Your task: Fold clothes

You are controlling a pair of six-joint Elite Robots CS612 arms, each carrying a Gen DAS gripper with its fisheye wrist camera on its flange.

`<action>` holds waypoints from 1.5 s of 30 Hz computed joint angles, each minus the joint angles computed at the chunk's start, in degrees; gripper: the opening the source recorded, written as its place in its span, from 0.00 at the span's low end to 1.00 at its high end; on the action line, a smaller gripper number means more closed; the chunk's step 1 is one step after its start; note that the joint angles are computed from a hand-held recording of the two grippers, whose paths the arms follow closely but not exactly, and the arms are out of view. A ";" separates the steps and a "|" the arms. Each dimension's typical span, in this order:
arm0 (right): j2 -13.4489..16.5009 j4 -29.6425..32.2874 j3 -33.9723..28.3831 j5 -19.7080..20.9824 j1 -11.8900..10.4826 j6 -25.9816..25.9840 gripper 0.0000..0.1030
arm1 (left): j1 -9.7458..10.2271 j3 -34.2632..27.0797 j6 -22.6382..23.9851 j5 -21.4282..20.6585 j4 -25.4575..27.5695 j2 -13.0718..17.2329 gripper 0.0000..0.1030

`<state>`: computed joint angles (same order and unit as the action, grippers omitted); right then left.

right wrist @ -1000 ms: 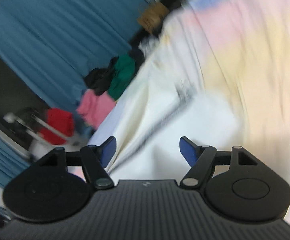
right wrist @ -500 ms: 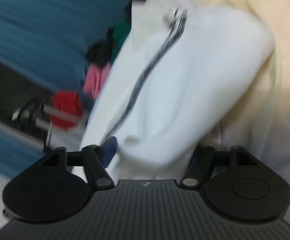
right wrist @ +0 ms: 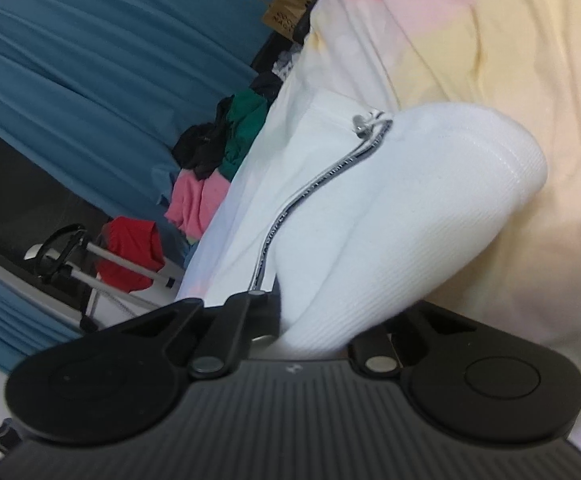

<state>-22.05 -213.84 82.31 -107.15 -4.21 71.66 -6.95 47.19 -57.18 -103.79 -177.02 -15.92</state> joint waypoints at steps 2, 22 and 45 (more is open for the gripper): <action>-1.56 -1.13 3.18 2.67 -0.47 0.23 0.13 | 0.66 5.59 2.08 -0.97 -1.20 -3.47 0.20; -5.95 -4.57 17.02 11.96 -0.37 9.38 0.35 | 3.42 29.78 24.62 -3.67 -0.26 -14.31 0.49; -3.80 -15.14 17.52 9.38 -0.06 10.50 0.61 | -8.72 38.25 53.17 4.45 -21.82 -17.63 0.83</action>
<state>-25.86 -228.98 99.84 -97.77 -4.27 82.16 -15.67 85.44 -4.01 -99.34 -198.84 -33.56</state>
